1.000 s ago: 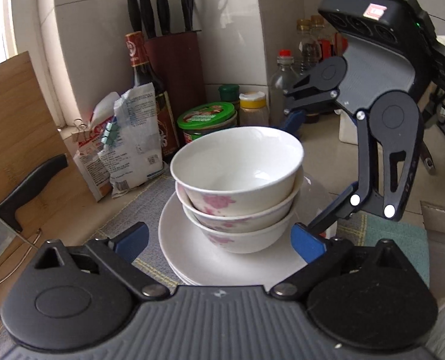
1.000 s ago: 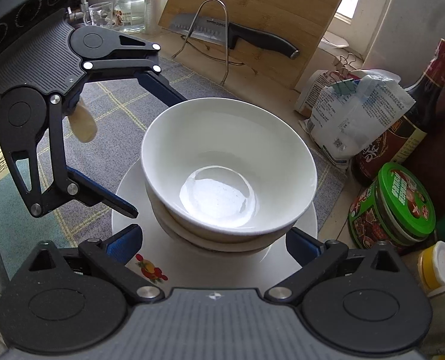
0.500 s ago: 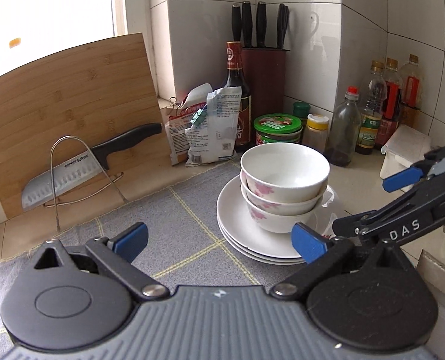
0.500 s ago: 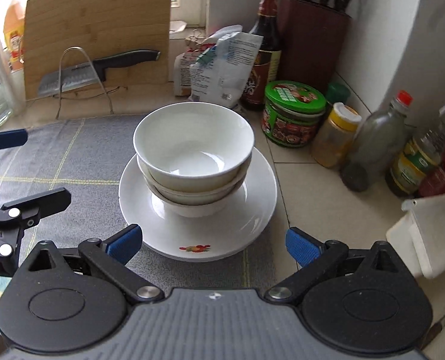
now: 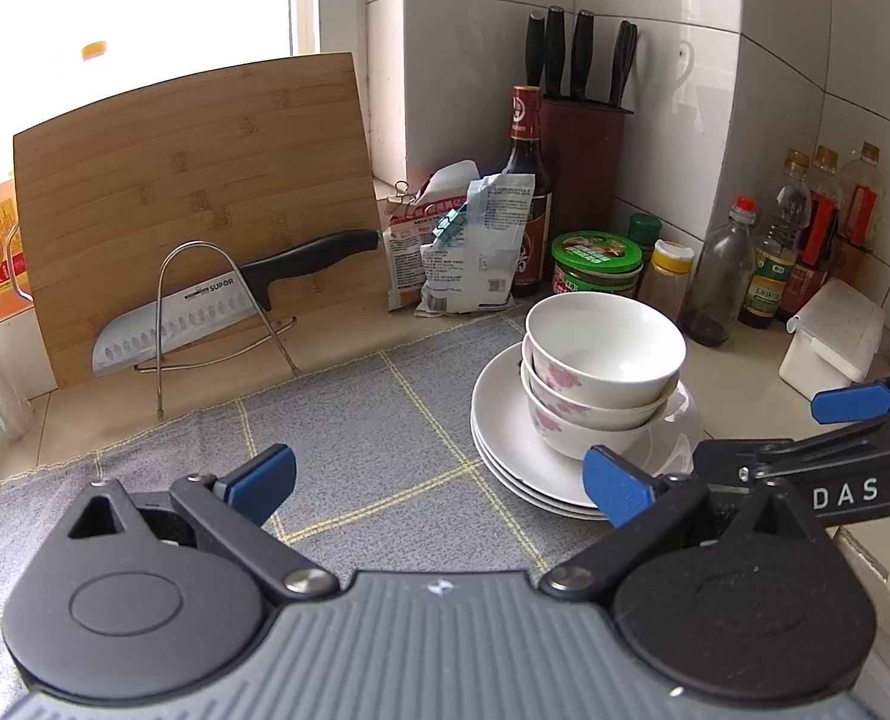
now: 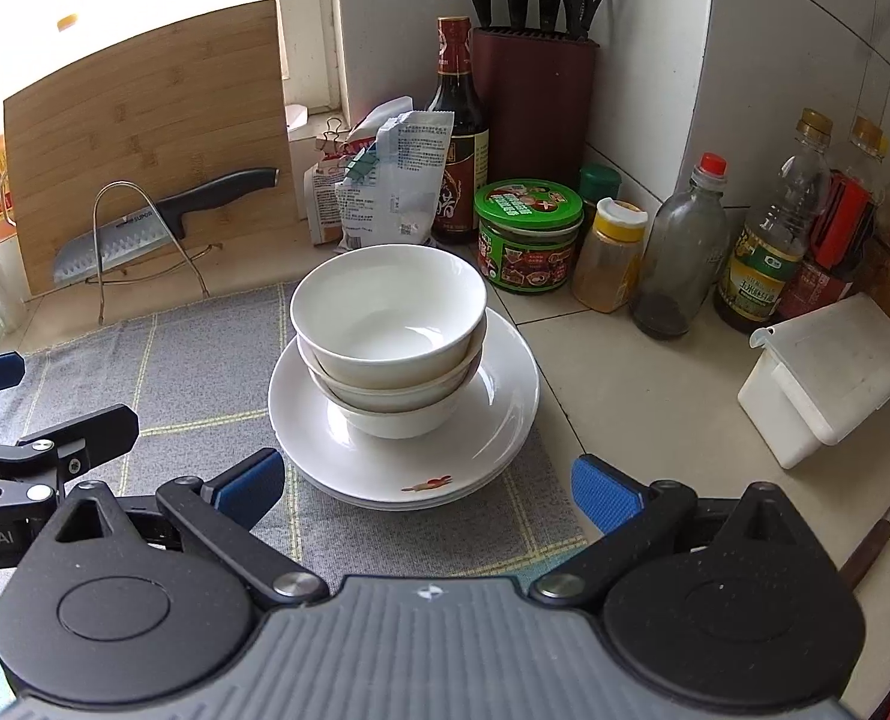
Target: Organize plates and bowls
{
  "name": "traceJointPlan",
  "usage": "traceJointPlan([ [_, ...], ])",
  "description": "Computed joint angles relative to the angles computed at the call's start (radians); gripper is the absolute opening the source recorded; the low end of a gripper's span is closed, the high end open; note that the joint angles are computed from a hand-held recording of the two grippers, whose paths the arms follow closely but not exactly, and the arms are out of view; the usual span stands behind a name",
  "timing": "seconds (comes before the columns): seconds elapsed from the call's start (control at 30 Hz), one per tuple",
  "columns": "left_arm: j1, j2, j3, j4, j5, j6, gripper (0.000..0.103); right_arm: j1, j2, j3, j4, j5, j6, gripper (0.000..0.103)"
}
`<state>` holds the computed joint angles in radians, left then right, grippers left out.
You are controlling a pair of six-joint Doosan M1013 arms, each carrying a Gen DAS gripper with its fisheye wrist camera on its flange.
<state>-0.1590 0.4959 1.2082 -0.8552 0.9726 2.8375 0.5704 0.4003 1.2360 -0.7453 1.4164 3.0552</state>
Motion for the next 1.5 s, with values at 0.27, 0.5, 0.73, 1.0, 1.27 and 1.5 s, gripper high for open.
traceJointPlan([
  [0.27,-0.004,-0.003,0.000,0.016,0.001,-0.008,0.101,0.004,0.003,-0.004,-0.007,0.007,0.007,0.103],
  [0.5,-0.005,-0.005,0.001,0.012,0.008,-0.003,0.101,0.007,-0.001,0.000,-0.012,0.013,0.023,0.103],
  [0.73,-0.006,-0.005,0.000,0.007,0.012,-0.008,0.101,0.009,-0.003,0.001,-0.021,0.020,0.026,0.103],
  [1.0,-0.008,-0.005,0.001,0.012,0.010,-0.010,0.101,0.005,-0.006,0.005,-0.016,0.016,0.023,0.103],
  [1.27,-0.012,-0.004,-0.001,0.016,0.011,-0.017,0.101,0.004,-0.008,0.007,-0.019,0.022,0.019,0.103],
  [1.5,-0.013,-0.002,-0.004,0.014,0.013,-0.016,0.101,0.002,-0.008,0.004,-0.022,0.028,0.011,0.103],
])
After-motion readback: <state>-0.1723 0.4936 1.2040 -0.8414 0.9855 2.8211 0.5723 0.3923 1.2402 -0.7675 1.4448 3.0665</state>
